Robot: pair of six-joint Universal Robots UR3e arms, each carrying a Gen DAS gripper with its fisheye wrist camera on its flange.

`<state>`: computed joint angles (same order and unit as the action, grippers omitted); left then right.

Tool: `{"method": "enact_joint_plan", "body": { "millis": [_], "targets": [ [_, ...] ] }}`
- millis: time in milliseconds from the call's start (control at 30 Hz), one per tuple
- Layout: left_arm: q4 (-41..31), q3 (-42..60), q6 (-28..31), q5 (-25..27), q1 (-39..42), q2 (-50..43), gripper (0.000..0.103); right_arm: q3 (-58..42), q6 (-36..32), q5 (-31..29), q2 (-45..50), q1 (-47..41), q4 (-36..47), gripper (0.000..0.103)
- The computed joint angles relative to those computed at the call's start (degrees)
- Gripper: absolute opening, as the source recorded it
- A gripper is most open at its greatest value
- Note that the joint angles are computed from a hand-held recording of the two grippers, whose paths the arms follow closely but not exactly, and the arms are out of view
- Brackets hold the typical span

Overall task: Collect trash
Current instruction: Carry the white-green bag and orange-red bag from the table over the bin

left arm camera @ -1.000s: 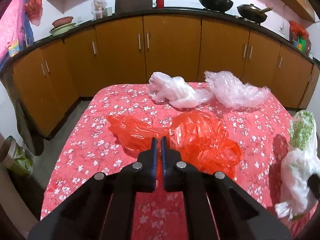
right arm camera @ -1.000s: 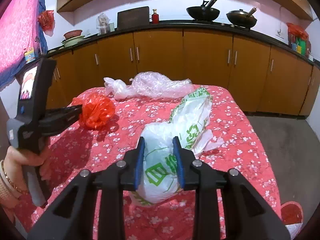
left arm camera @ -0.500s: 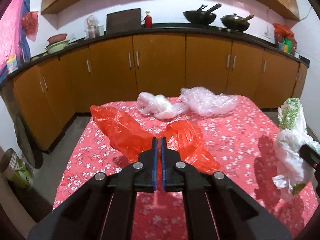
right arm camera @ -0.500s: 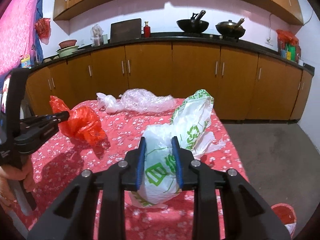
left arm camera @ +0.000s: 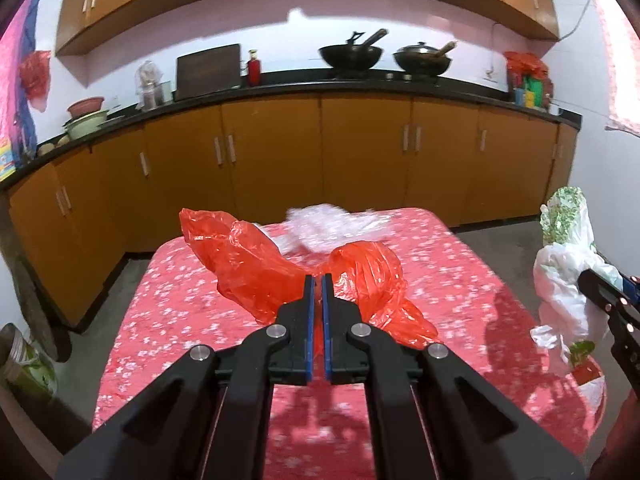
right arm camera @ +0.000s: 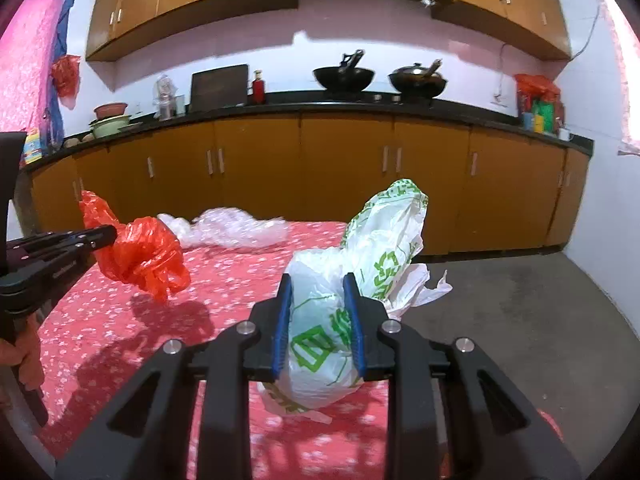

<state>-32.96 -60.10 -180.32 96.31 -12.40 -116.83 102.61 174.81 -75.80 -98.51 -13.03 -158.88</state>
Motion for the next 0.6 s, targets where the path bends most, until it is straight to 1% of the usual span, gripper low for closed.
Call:
{"method": "enact_joint_plan", "body": {
  "millis": [300, 500, 600],
  "targets": [
    [-3.9, 10.3, -0.3, 0.3, -7.5, -5.5, 0.003, 7.9, -4.4, 7.9, -11.3, -14.9, 3.0, 0.026],
    [-6.7, 17.1, -1.1, -1.0, -12.2, -9.6, 0.003, 13.2, -9.5, 16.0, -19.0, -29.5, 7.0, 0.026],
    [-9.1, 22.5, -1.7, -1.8, -15.0, -13.2, 0.003, 15.9, -13.5, 20.9, -22.6, -38.3, 10.3, 0.026]
  ]
}}
